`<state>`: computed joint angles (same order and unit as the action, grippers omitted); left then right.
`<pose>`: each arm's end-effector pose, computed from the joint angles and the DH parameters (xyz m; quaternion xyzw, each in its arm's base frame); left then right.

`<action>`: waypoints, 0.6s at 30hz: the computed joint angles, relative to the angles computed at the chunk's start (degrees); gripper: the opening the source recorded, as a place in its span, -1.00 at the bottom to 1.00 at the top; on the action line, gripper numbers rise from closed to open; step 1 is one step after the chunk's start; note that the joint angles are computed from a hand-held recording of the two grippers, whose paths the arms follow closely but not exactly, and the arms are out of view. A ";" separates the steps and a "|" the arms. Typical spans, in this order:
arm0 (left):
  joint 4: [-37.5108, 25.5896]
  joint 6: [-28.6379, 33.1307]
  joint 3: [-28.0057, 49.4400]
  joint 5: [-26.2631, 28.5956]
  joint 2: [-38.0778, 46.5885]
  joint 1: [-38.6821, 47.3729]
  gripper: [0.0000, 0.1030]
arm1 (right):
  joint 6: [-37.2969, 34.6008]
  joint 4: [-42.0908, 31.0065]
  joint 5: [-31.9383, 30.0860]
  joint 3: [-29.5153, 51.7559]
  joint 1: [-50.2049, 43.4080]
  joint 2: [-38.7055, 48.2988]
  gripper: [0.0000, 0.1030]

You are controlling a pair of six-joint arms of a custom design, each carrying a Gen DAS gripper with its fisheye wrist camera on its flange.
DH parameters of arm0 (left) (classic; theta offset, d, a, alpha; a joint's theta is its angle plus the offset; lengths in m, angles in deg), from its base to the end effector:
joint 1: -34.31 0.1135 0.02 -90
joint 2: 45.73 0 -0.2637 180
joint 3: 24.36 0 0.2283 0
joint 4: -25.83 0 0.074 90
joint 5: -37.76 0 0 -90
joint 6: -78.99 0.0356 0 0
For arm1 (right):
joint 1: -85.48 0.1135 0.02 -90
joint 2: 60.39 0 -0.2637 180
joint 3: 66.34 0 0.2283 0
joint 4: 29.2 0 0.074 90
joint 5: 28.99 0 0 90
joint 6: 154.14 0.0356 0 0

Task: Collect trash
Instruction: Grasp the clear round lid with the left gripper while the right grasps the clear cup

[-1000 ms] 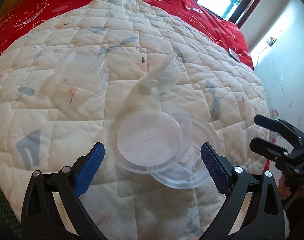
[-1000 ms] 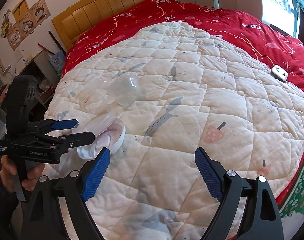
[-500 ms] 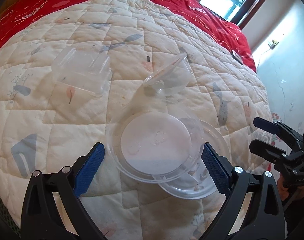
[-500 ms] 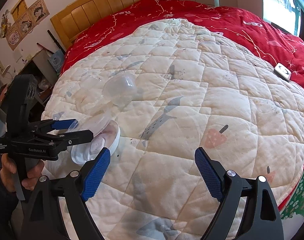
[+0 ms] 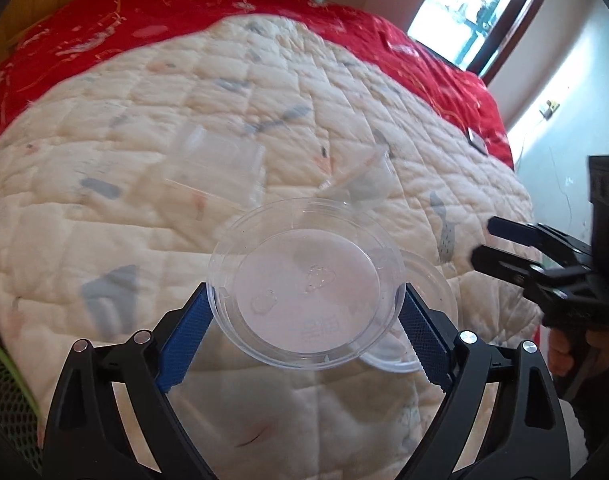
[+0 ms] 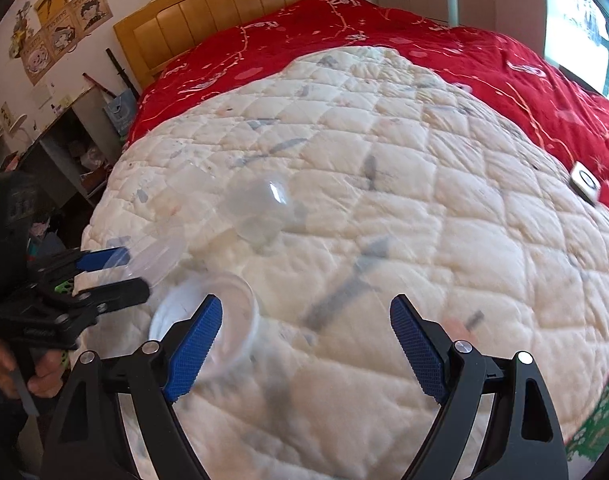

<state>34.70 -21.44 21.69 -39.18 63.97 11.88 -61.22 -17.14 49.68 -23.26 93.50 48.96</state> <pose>0.2492 -0.1116 0.0684 0.1332 0.9382 -0.1890 0.2576 0.2594 0.0436 0.0650 -0.0724 0.9447 0.1227 0.2954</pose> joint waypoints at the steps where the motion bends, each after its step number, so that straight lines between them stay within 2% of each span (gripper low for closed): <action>1: -0.26 0.29 -0.97 -0.15 -1.71 0.76 0.73 | 0.08 -0.76 0.50 1.67 1.16 0.75 0.62; 10: -2.23 3.50 -7.09 2.33 -11.51 8.26 0.73 | -2.53 -8.39 5.34 17.61 7.72 10.61 0.54; 18: -3.17 6.30 -10.75 4.77 -16.04 15.22 0.73 | -5.36 -14.27 8.40 28.68 9.82 19.02 0.54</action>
